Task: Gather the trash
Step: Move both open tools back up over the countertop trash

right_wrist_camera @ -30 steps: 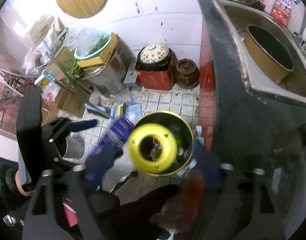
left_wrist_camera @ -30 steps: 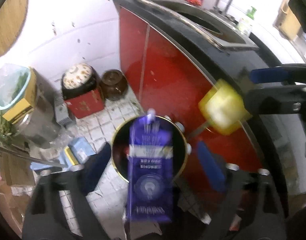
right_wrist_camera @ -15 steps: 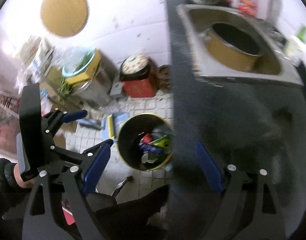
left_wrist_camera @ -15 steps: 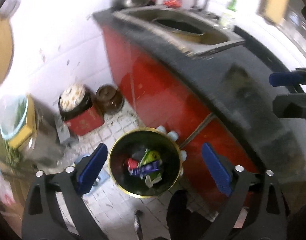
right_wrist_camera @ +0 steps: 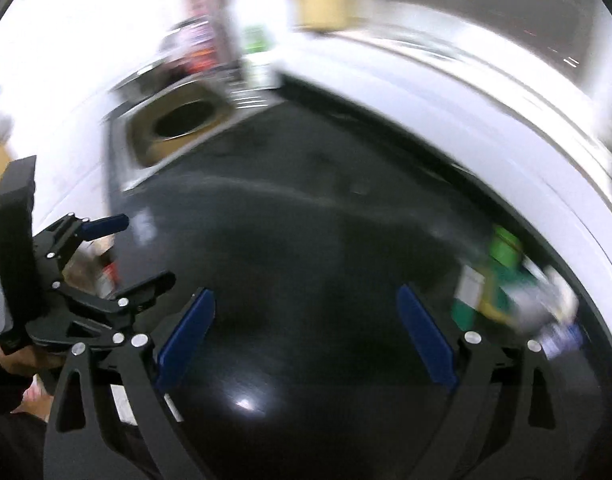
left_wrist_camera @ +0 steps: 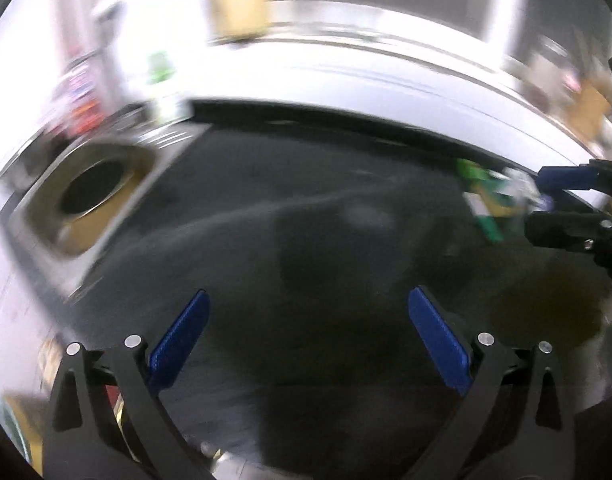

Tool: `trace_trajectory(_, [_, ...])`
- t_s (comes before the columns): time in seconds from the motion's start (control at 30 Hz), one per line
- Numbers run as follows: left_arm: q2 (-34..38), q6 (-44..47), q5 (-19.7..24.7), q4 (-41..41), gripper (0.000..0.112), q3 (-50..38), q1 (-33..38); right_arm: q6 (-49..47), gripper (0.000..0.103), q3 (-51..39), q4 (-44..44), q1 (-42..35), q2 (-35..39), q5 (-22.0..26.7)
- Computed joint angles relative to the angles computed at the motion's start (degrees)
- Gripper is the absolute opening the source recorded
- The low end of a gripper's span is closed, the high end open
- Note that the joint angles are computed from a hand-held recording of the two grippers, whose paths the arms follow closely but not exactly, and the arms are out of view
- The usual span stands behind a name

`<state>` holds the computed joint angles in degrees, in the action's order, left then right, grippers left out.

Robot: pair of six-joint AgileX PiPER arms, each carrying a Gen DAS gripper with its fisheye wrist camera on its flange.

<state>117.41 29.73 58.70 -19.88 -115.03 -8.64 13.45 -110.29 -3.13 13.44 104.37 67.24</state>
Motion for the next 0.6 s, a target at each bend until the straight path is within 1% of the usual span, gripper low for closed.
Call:
trace_trajectory(0.07, [1.09, -1.41, 1.42, 0.11, 0.096, -2.59, -5.29, 2.70, 0.090, 10.94, -1.83, -4.24, -7.72, -3.22])
trace_trajectory(0.17, [3.47, -3.79, 5.21, -0.68, 0.096, -7.73, -11.78, 5.33, 0.090, 22.18, -3.38, -10.50, -16.50, -5.83])
trace_trajectory(0.27, [4.28, -6.06, 6.11, 2.48, 0.096, -9.51, -17.71, 7.62, 0.090, 31.60, -4.90, -16.29, -24.22, -7.66])
trace_trajectory(0.3, [3.45, -6.44, 5.81, 3.41, 0.096, -8.41, -18.93, 7.52, 0.090, 33.66, -4.46, -17.98, -26.24, -7.85])
trace_trajectory(0.37, [4.09, -7.41, 6.27, 5.57, 0.096, -9.33, -21.68, 5.98, 0.090, 37.42, -2.39, -22.81, -29.56, -8.43])
trace_trajectory(0.47, [3.83, -7.58, 5.85, 7.17, 0.096, -8.29, -23.63, 4.39, 0.090, 40.99, -0.66, -26.52, -32.38, -8.94])
trace_trajectory(0.6, [4.79, -8.14, 6.64, 7.81, 0.096, -9.84, -23.97, 2.81, 0.090, 42.80, 0.56, -28.71, -34.05, -9.01])
